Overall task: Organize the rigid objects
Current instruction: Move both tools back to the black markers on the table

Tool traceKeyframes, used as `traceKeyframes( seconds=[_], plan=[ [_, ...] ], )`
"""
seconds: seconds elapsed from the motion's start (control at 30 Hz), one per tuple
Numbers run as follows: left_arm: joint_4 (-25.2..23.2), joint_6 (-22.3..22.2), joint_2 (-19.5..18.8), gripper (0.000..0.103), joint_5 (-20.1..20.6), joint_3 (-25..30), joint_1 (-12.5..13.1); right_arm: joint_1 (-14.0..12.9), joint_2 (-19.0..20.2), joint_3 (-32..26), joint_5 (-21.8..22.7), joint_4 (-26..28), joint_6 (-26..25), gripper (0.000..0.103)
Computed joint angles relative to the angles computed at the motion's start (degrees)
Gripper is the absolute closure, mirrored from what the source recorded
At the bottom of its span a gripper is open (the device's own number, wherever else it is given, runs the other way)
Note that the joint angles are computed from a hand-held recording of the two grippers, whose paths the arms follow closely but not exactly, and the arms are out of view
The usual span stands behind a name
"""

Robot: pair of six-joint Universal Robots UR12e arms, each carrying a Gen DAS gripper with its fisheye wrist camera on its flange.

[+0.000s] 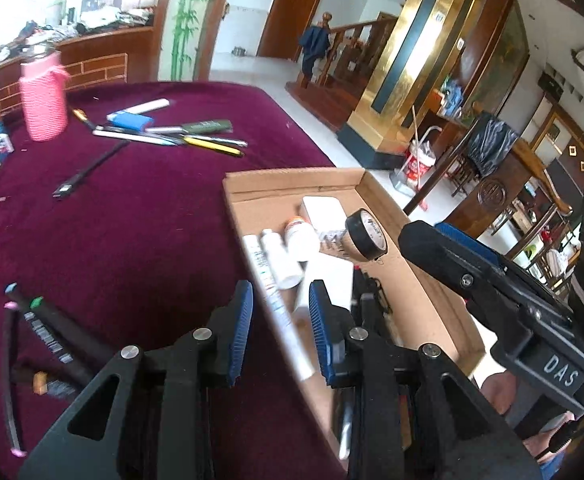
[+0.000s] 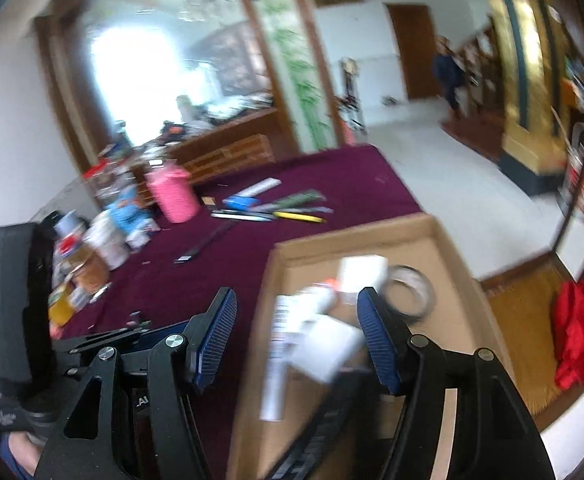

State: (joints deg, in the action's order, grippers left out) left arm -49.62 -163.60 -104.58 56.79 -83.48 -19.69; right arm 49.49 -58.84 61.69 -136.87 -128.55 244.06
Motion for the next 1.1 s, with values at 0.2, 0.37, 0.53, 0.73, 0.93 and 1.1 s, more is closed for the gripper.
traceKeyframes(
  seconds=[0.2, 0.37, 0.53, 0.73, 0.93, 1.1],
  plan=[
    [3.24, 0.49, 2.99, 0.077, -0.9, -4.04, 5.52, 1.59, 7.13, -7.4, -3.9, -13.16, -18.89, 0.045],
    [6.82, -3.51, 2.83, 0.061, 3.77, -5.21, 9.65, -0.63, 10.91, -15.8, 9.04, -2.34, -19.15, 0.045],
    [0.44, -4.89, -0.42, 0.061, 3.46, -2.45, 11.74, -2.12, 15.89, -25.36, 16.5, 9.48, -17.21, 0.045],
    [-0.64, -0.99, -1.19, 0.062, 9.87, -1.74, 10.0, -2.78, 16.61, -26.28, 18.68, 12.23, -16.1, 0.045],
    [-1.5, 0.4, -1.75, 0.082, 14.83, -1.8, 9.32, -3.52, 19.14, -30.96, 23.42, 17.79, -18.04, 0.055],
    [0.36, -0.12, -2.34, 0.091, 20.3, -1.8, 8.59, -4.02, 21.59, -35.38, 25.37, 23.5, -20.59, 0.064]
  ],
)
